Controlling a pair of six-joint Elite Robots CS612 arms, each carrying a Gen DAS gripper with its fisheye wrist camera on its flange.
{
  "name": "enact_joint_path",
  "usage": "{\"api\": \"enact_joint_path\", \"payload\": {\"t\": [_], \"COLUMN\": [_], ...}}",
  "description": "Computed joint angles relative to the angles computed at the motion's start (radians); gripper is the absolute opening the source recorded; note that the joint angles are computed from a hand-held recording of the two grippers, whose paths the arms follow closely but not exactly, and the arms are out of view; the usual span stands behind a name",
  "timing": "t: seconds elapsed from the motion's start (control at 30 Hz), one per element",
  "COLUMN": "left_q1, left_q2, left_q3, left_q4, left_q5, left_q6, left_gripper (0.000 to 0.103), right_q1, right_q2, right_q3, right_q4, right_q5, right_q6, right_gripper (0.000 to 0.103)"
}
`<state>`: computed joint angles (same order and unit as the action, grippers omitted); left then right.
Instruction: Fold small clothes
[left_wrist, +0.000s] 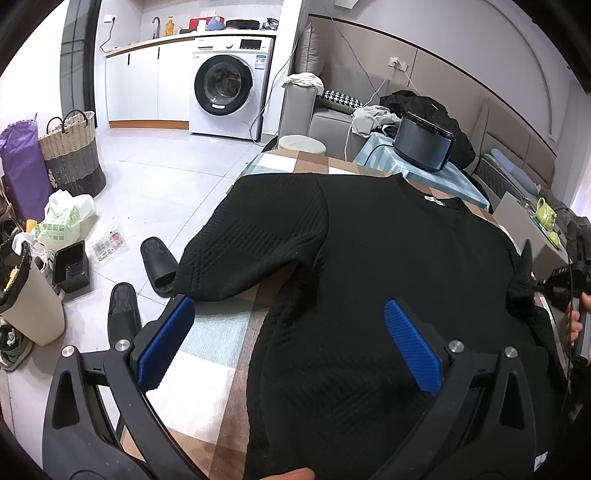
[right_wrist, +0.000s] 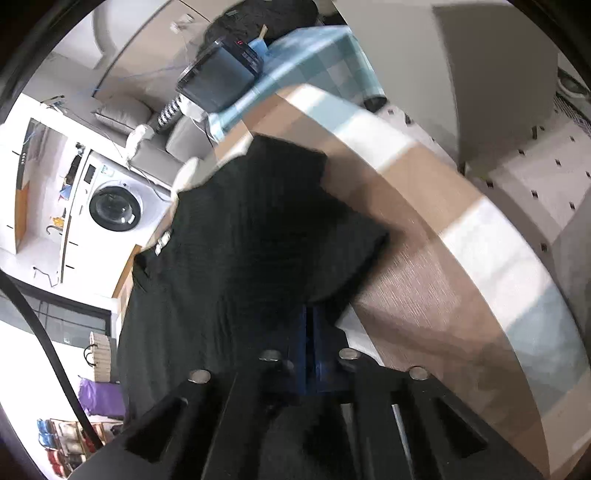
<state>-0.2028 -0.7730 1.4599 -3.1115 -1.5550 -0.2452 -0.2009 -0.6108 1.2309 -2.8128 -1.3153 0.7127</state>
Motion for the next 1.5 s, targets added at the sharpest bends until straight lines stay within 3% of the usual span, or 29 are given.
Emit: {"api": "enact_joint_path", "payload": {"t": [0.1, 0.2, 0.27, 0.33, 0.43, 0.47, 0.57, 0.63, 0.73, 0.83, 0.93, 1.03, 1.1, 1.33, 1.4, 1.5], "left_q1": [0.005, 0.008, 0.01, 0.011, 0.013, 0.014, 0.016, 0.016, 0.016, 0.018, 0.035, 0.067, 0.089, 0.144, 0.149, 0.15], "left_q2": [0.005, 0.006, 0.005, 0.0, -0.008, -0.011, -0.018, -0.02, -0.021, -0.019, -0.01, 0.005, 0.018, 0.091, 0.115, 0.14], "left_q3": [-0.007, -0.009, -0.009, -0.003, 0.009, 0.014, 0.026, 0.029, 0.03, 0.024, 0.003, -0.02, -0.042, -0.142, -0.173, -0.209], "left_q4": [0.004, 0.006, 0.002, -0.009, -0.025, -0.029, -0.031, -0.029, -0.016, 0.002, 0.043, 0.06, 0.077, 0.132, 0.152, 0.177], "left_q5": [-0.009, -0.008, -0.003, 0.001, 0.007, 0.007, 0.01, 0.009, 0.012, 0.021, -0.005, -0.088, -0.161, -0.429, -0.468, -0.455], "left_q6": [-0.007, -0.006, -0.004, -0.005, -0.016, -0.018, -0.024, -0.026, -0.027, -0.044, -0.123, -0.238, -0.298, -0.476, -0.512, -0.551], "left_gripper": [0.102, 0.102, 0.102, 0.102, 0.102, 0.102, 0.102, 0.102, 0.102, 0.102, 0.102, 0.101, 0.09, 0.076, 0.071, 0.071], "right_q1": [0.012, 0.021, 0.028, 0.038, 0.057, 0.062, 0.06, 0.051, 0.039, 0.035, 0.043, 0.044, 0.046, 0.04, 0.036, 0.03], "right_q2": [0.009, 0.032, 0.056, 0.074, 0.053, 0.039, 0.002, -0.011, -0.018, -0.029, -0.052, -0.087, -0.105, -0.171, -0.185, -0.206], "right_q3": [-0.044, -0.103, -0.163, -0.22, -0.2, -0.179, -0.107, -0.071, -0.053, -0.013, 0.032, 0.112, 0.154, 0.303, 0.336, 0.379], "right_q4": [-0.037, -0.061, -0.012, 0.057, 0.042, 0.02, -0.017, -0.007, 0.066, 0.089, 0.088, 0.009, -0.046, -0.257, -0.3, -0.347], "right_q5": [-0.011, 0.072, 0.172, 0.263, 0.188, 0.142, 0.047, 0.024, 0.044, 0.09, 0.09, 0.116, 0.127, 0.166, 0.177, 0.174], "right_q6": [-0.071, -0.161, -0.246, -0.337, -0.395, -0.405, -0.355, -0.3, -0.267, -0.302, -0.345, -0.337, -0.313, -0.21, -0.188, -0.16], "right_gripper": [0.003, 0.003, 0.005, 0.021, 0.042, 0.043, 0.055, 0.059, 0.059, 0.059, 0.059, 0.059, 0.059, 0.065, 0.065, 0.065]}}
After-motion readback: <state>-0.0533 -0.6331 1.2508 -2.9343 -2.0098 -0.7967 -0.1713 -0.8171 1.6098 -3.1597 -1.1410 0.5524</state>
